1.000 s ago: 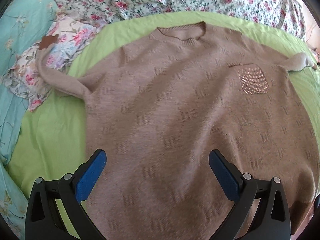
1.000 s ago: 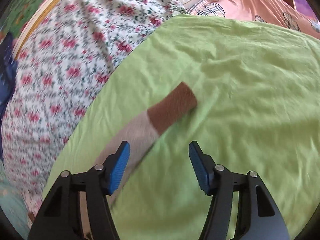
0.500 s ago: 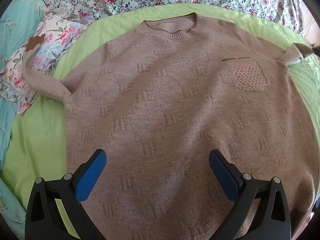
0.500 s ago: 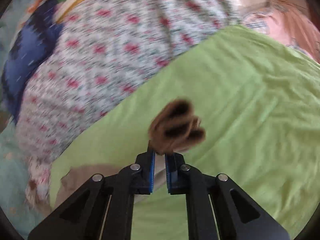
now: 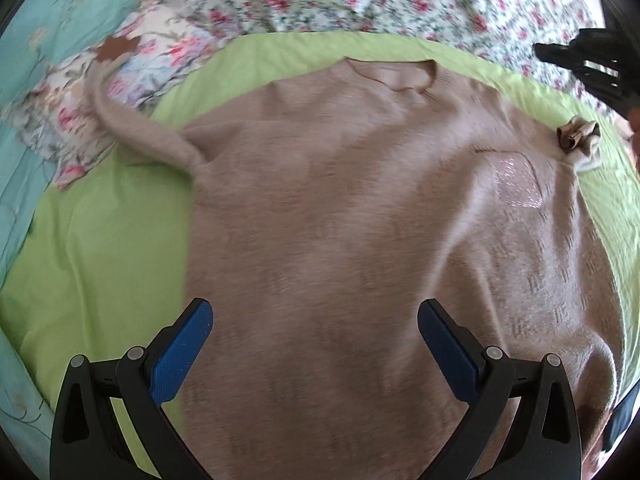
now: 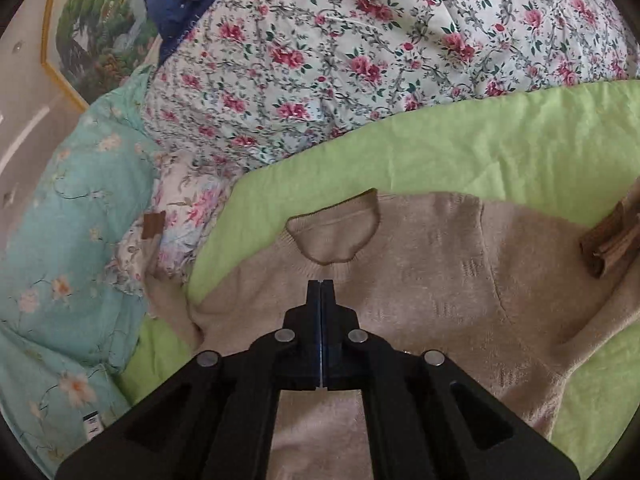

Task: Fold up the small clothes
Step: 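Carry the sleeve across the sweater body with the right gripper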

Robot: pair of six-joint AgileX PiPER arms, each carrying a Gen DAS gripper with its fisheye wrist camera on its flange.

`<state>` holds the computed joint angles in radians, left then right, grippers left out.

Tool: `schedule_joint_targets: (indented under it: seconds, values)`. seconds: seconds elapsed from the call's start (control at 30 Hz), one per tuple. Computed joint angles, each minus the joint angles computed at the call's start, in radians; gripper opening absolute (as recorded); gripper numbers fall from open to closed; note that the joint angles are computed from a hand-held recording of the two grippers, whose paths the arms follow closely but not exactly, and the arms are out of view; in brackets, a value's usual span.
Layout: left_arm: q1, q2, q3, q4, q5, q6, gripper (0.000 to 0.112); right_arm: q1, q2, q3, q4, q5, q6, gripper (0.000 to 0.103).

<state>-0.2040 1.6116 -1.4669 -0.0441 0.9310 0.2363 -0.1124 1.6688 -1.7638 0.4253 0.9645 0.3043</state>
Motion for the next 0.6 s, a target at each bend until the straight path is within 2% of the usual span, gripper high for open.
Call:
schedule_joint_targets:
  seconds: [0.1, 0.17, 0.2, 0.23, 0.3, 0.4, 0.6]
  values:
    - [0.045, 0.0, -0.001, -0.027, 0.004, 0.029, 0.103, -0.023, -0.038, 0.068, -0.128, 0.008, 0.074, 0.003]
    - [0.069, 0.004, -0.001, -0.044, 0.004, 0.045, 0.103, -0.081, -0.063, 0.119, -0.137, 0.01, 0.063, 0.006]
    - [0.079, 0.009, -0.001, -0.051, 0.005, 0.051, 0.103, -0.146, -0.094, 0.177, -0.134, 0.018, 0.066, 0.014]
    - [0.086, 0.017, -0.003, -0.059, 0.008, 0.055, 0.103, -0.186, -0.103, 0.196, -0.129, 0.019, 0.064, 0.031]
    - [0.092, 0.032, -0.005, -0.068, 0.014, 0.056, 0.103, -0.306, -0.146, 0.29, -0.109, -0.007, 0.053, 0.048]
    - [0.081, 0.042, 0.006, -0.074, 0.01, 0.055, 0.103, -0.449, -0.154, 0.356, -0.037, -0.023, -0.018, 0.048]
    - [0.036, 0.045, 0.027, -0.066, 0.001, 0.055, 0.103, -0.538, -0.032, 0.344, 0.049, -0.048, -0.091, 0.046]
